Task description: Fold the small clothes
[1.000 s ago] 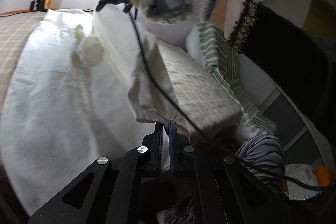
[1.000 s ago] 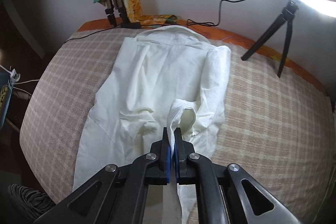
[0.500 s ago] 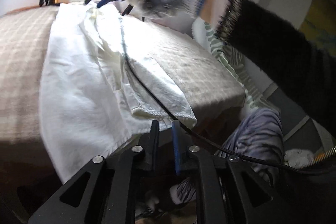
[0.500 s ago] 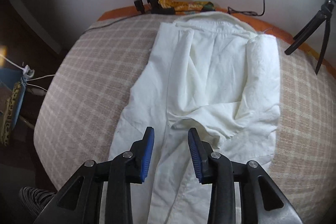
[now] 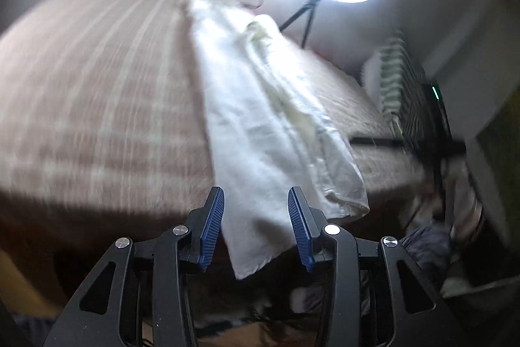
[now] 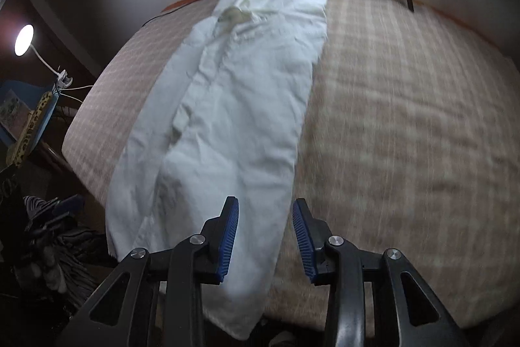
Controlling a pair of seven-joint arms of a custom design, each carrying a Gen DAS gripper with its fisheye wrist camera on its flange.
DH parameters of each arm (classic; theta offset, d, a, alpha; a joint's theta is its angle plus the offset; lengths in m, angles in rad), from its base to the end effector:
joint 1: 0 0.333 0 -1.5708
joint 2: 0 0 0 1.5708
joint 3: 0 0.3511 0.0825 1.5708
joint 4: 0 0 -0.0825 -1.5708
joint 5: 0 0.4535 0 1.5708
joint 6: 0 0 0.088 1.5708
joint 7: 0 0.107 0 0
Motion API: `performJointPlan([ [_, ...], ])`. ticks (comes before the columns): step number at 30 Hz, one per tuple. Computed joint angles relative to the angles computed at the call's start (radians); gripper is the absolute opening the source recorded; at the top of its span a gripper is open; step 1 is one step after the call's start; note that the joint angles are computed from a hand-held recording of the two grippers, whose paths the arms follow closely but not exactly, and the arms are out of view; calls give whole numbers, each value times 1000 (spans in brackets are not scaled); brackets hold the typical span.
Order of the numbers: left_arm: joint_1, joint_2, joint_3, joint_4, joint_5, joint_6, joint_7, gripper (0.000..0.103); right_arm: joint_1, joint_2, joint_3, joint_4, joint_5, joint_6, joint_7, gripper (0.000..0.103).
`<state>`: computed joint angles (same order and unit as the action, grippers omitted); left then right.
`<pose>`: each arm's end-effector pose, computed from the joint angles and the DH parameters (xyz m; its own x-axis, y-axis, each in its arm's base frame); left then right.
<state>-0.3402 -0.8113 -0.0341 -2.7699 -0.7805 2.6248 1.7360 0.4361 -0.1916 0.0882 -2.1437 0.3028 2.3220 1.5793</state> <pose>0.3652 -0.1257 0.5036 -0.1509 -0.8152 0.5592 -0.8468 -0.1853 -0.4986 0.5042 0.3006 0.5335 0.3748 -0.8889 -0.2635 -0.9001 -0.2808 -0.3332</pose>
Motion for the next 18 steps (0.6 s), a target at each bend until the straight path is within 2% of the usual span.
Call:
performJointPlan([
  [2, -13, 14, 17, -4, -30, -16, -12, 39, 8, -51, -20, -63, 82, -13, -24, 37],
  [6, -18, 19, 6, -23, -55, -13, -20, 39, 31, -118, -51, -140, 202, -33, -71, 37],
  [9, -26, 32, 21, -24, -84, -28, -24, 39, 42, -115, -62, -146, 255, -61, -99, 37],
  [12, -63, 48, 64, -27, -180, -39, 18, 36, 46, -104, -73, -157, 346, -67, -118, 37],
  [13, -64, 48, 64, -29, -205, -36, 32, 29, 44, -105, -69, -164, 363, -56, -119, 34],
  [14, -71, 45, 68, -34, -237, -24, 61, 5, 43, -102, -73, -162, 381, -61, -128, 22],
  [15, -70, 41, 66, -34, -252, -21, 80, 4, 40, -104, -74, -164, 397, -60, -131, 8],
  [18, -52, 15, 40, -37, -257, -13, 102, 4, 23, -111, -61, -158, 366, -69, -112, 0],
])
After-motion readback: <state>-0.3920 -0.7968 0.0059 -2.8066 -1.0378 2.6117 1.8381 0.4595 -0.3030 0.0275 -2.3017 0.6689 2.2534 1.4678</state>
